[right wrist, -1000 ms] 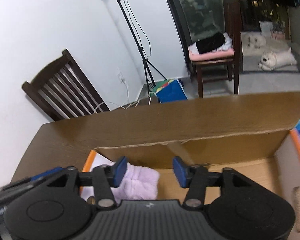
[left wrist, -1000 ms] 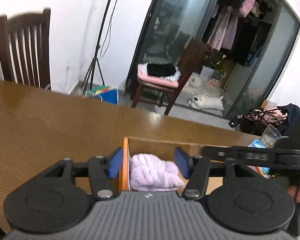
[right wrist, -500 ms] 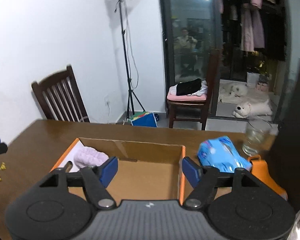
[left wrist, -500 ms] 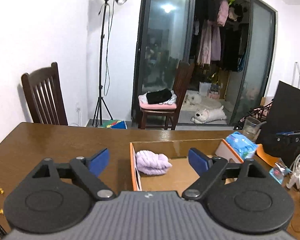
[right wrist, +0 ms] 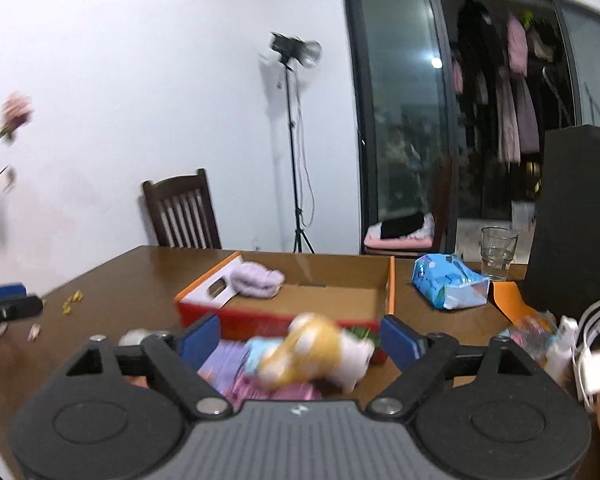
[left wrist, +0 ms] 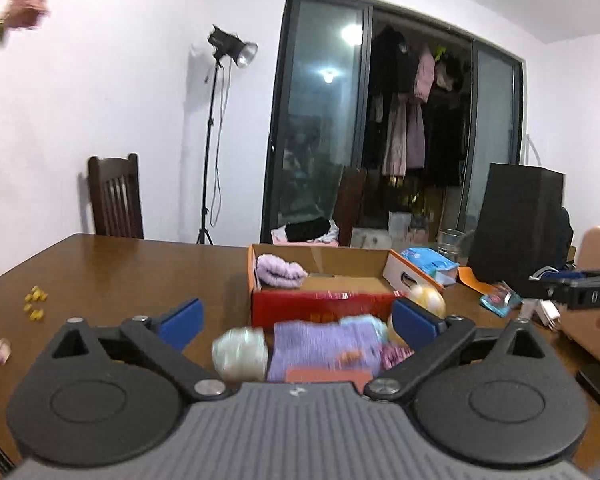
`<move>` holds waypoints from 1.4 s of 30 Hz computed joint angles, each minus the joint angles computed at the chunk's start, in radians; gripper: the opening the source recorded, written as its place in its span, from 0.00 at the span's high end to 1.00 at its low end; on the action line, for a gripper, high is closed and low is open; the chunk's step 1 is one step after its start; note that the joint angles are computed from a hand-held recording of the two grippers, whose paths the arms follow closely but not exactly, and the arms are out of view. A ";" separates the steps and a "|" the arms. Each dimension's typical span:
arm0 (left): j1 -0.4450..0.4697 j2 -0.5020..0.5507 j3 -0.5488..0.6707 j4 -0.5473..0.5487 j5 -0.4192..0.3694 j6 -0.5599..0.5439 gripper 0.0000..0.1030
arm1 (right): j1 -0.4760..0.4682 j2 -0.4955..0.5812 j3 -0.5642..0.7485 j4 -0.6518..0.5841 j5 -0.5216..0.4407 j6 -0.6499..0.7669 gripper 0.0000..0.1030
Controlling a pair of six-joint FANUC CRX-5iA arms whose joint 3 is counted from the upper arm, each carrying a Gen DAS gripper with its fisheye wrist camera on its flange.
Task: Organize soft objects
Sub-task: 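Reach the right tool to the yellow-and-white plush toy and grasp it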
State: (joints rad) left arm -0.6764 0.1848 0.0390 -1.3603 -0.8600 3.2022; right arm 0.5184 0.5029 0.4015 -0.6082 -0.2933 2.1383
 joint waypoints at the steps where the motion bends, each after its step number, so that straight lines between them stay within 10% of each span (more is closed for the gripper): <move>1: -0.042 -0.002 -0.028 -0.040 -0.041 0.044 0.00 | -0.003 -0.034 -0.056 -0.079 0.017 0.086 0.14; 5: -0.145 0.020 -0.077 -0.068 -0.166 0.155 0.00 | -0.031 -0.139 -0.234 -0.380 0.011 0.355 0.13; 14: -0.139 0.036 -0.063 -0.041 -0.090 0.090 0.00 | 0.070 -0.199 -0.396 -0.138 0.137 0.116 0.12; 19: -0.126 0.046 -0.059 -0.037 -0.060 0.084 0.00 | 0.020 -0.202 -0.371 -0.337 0.084 0.306 0.12; 22: -0.054 0.054 -0.043 -0.065 0.094 0.079 0.00 | -0.022 -0.169 -0.316 -0.456 0.057 0.408 0.12; 29: 0.237 0.276 0.273 0.467 0.397 -0.529 0.00 | -0.009 0.063 -0.044 -0.141 0.124 -0.033 0.13; 33: 0.326 0.447 0.471 0.845 0.337 -0.883 0.00 | -0.077 0.223 0.214 -0.187 -0.035 -0.177 0.13; 42: 0.368 0.658 0.743 1.071 0.263 -1.206 0.12 | -0.123 0.622 0.817 0.038 -0.348 -0.709 0.29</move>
